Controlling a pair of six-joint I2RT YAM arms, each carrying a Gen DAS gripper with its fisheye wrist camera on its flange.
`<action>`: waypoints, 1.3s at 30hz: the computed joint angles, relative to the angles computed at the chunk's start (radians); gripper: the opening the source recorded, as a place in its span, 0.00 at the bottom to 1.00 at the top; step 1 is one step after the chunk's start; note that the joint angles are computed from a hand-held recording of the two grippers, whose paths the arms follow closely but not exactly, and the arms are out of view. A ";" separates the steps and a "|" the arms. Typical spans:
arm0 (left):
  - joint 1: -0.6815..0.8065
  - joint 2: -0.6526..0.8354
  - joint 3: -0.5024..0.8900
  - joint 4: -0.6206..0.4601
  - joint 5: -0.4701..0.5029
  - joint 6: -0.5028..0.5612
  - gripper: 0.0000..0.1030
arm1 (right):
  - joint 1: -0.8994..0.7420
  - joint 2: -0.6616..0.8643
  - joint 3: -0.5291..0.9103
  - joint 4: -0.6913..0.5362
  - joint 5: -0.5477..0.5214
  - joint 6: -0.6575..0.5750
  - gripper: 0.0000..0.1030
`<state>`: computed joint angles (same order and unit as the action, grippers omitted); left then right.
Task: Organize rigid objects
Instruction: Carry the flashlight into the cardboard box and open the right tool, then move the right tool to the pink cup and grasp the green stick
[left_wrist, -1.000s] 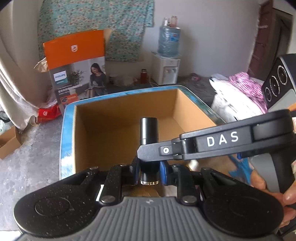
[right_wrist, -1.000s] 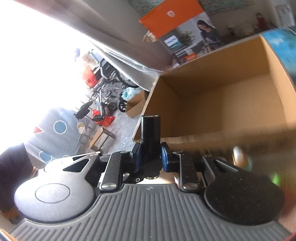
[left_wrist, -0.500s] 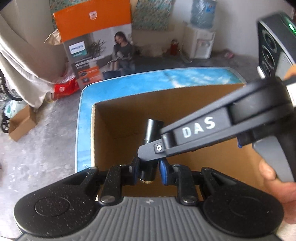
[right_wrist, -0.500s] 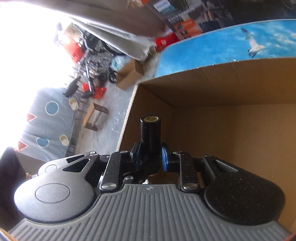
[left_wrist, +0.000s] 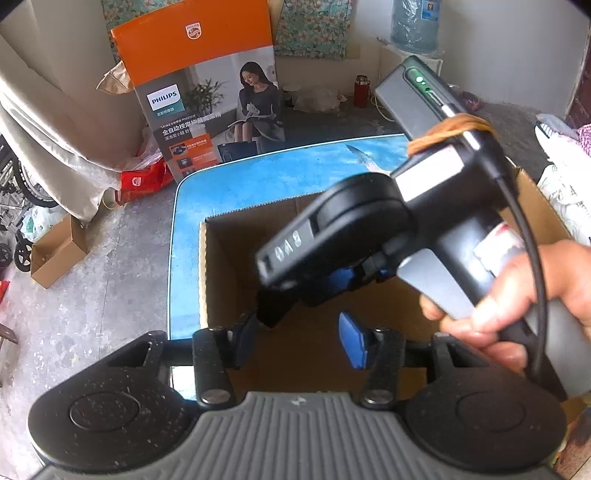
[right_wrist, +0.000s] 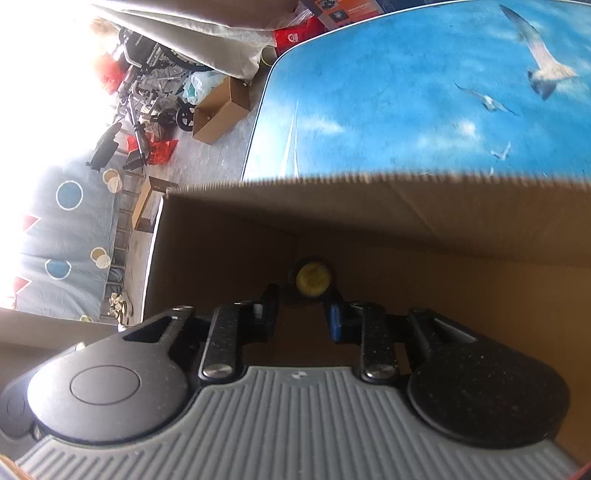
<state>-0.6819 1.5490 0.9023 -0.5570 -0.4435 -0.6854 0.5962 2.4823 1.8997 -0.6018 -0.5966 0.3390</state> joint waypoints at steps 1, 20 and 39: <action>-0.002 -0.009 -0.004 0.002 -0.001 -0.002 0.53 | -0.001 -0.005 -0.012 0.014 0.002 0.013 0.50; -0.328 -0.249 -0.005 -0.218 -0.230 -0.282 0.69 | -0.163 -0.561 -0.643 0.292 -0.085 0.029 0.73; -0.803 0.146 0.049 0.013 -0.301 -0.502 0.79 | -1.101 -1.424 -1.545 -0.163 -0.421 -0.902 0.73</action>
<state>-1.4851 1.6950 0.9516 -0.5437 -0.7450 -1.1870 -0.5049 1.0584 0.3544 -0.7647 -1.0177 -0.5627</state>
